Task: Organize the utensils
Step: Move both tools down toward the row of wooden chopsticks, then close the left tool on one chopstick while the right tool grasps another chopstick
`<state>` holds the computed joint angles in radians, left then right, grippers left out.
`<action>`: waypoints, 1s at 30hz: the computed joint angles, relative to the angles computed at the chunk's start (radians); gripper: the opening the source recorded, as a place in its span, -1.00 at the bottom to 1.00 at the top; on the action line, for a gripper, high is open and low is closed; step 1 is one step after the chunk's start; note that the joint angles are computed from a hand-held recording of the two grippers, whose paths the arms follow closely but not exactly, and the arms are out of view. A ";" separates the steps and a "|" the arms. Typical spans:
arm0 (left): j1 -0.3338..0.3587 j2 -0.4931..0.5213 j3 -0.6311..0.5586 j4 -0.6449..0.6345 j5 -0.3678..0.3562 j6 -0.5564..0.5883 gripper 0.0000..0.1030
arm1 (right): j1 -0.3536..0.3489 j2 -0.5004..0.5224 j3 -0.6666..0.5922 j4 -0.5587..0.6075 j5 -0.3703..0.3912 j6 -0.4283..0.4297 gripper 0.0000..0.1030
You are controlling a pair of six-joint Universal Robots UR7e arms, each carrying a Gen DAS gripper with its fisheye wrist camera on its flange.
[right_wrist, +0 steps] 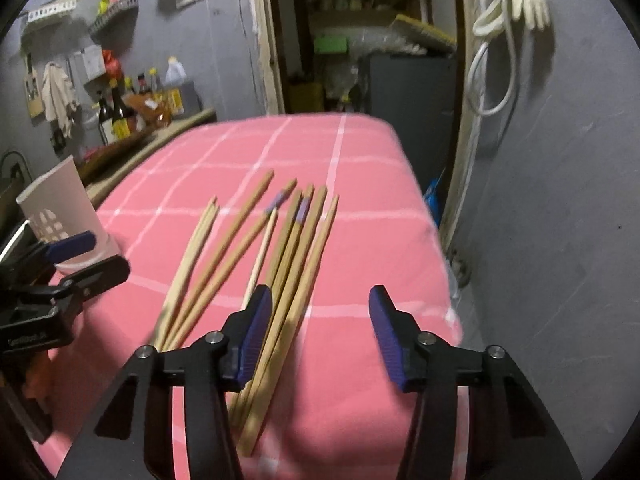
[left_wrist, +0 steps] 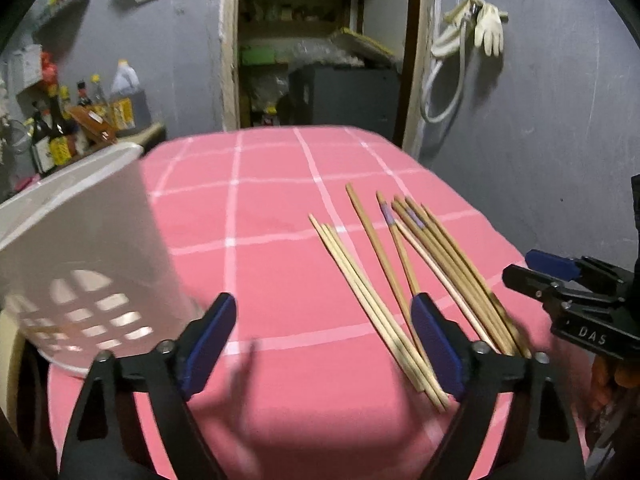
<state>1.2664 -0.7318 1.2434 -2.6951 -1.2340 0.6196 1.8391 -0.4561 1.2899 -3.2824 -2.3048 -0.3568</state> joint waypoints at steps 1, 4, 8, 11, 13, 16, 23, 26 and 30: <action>-0.001 0.008 -0.015 0.026 0.005 -0.008 0.42 | -0.004 -0.003 -0.003 0.027 0.004 0.013 -0.18; 0.003 0.043 -0.088 0.151 0.023 -0.045 0.19 | -0.011 -0.005 -0.018 0.093 0.004 0.036 -0.32; 0.007 0.078 -0.157 0.258 0.043 -0.088 0.00 | -0.017 -0.012 -0.023 0.146 0.006 0.064 -0.41; 0.009 0.087 -0.173 0.266 0.046 -0.093 -0.07 | -0.020 -0.017 -0.021 0.161 0.011 0.072 -0.41; 0.010 0.086 -0.173 0.263 0.049 -0.092 -0.15 | -0.021 -0.014 -0.027 0.167 0.013 0.076 -0.41; 0.008 0.094 -0.182 0.264 0.057 -0.093 -0.23 | -0.023 -0.016 -0.031 0.182 0.010 0.087 -0.42; 0.000 0.120 -0.223 0.306 0.056 -0.112 -0.26 | -0.021 -0.010 -0.042 0.195 0.005 0.093 -0.42; -0.004 0.127 -0.231 0.314 0.054 -0.111 -0.26 | -0.023 -0.011 -0.041 0.196 0.008 0.097 -0.42; -0.005 0.132 -0.234 0.310 0.060 -0.105 -0.39 | -0.023 -0.012 -0.038 0.198 0.009 0.103 -0.42</action>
